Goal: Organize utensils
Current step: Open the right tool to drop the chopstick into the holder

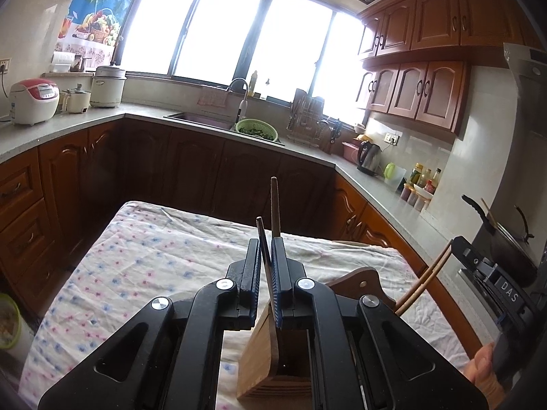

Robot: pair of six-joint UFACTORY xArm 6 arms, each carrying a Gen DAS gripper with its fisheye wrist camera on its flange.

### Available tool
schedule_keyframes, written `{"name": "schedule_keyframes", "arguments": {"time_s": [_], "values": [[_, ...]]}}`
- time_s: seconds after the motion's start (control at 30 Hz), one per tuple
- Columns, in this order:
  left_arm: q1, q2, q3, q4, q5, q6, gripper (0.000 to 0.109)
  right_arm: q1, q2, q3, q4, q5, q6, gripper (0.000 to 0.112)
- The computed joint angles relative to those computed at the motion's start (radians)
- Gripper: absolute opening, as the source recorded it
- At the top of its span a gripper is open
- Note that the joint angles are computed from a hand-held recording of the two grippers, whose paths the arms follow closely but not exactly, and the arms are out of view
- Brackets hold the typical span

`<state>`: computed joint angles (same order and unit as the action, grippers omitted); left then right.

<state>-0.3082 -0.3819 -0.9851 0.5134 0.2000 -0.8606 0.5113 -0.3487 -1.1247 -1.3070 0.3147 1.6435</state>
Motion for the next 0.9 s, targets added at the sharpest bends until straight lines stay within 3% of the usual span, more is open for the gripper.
{"name": "schedule_keyframes", "arguments": {"time_s": [0.13, 0.2, 0.23, 0.27, 0.3, 0.33, 0.43, 0.6, 0.7, 0.9], "values": [[-0.002, -0.004, 0.001, 0.003, 0.005, 0.003, 0.006, -0.007, -0.011, 0.006, -0.005, -0.017, 0.007, 0.010], [-0.004, -0.009, 0.004, -0.009, 0.012, 0.019, 0.012, 0.000, -0.017, 0.006, -0.003, -0.001, 0.002, 0.014], [-0.006, -0.014, 0.006, -0.015, 0.017, 0.025, 0.025, 0.000, -0.021, 0.008, 0.001, -0.002, 0.002, 0.018], [-0.006, -0.023, 0.010, -0.006, 0.023, 0.014, 0.035, -0.004, -0.026, 0.012, 0.007, -0.012, 0.006, 0.034], [-0.006, -0.037, 0.017, 0.028, 0.029, -0.021, 0.057, -0.009, -0.032, 0.017, 0.008, -0.022, 0.012, 0.048], [-0.003, -0.053, 0.026, 0.074, 0.033, -0.066, 0.065, -0.008, -0.042, 0.023, 0.005, -0.022, 0.017, 0.050], [-0.012, -0.100, 0.052, 0.091, 0.053, -0.062, 0.071, -0.002, -0.077, 0.048, 0.035, -0.014, -0.008, 0.050], [-0.036, -0.207, 0.131, 0.083, 0.097, -0.041, 0.084, -0.002, -0.157, 0.123, 0.089, -0.033, -0.038, 0.074], [-0.058, -0.278, 0.186, 0.059, 0.130, -0.010, 0.087, 0.011, -0.211, 0.176, 0.149, -0.023, -0.090, 0.085], [-0.111, -0.409, 0.277, -0.005, 0.227, 0.031, 0.092, 0.055, -0.328, 0.280, 0.263, 0.036, -0.183, 0.088]]}}
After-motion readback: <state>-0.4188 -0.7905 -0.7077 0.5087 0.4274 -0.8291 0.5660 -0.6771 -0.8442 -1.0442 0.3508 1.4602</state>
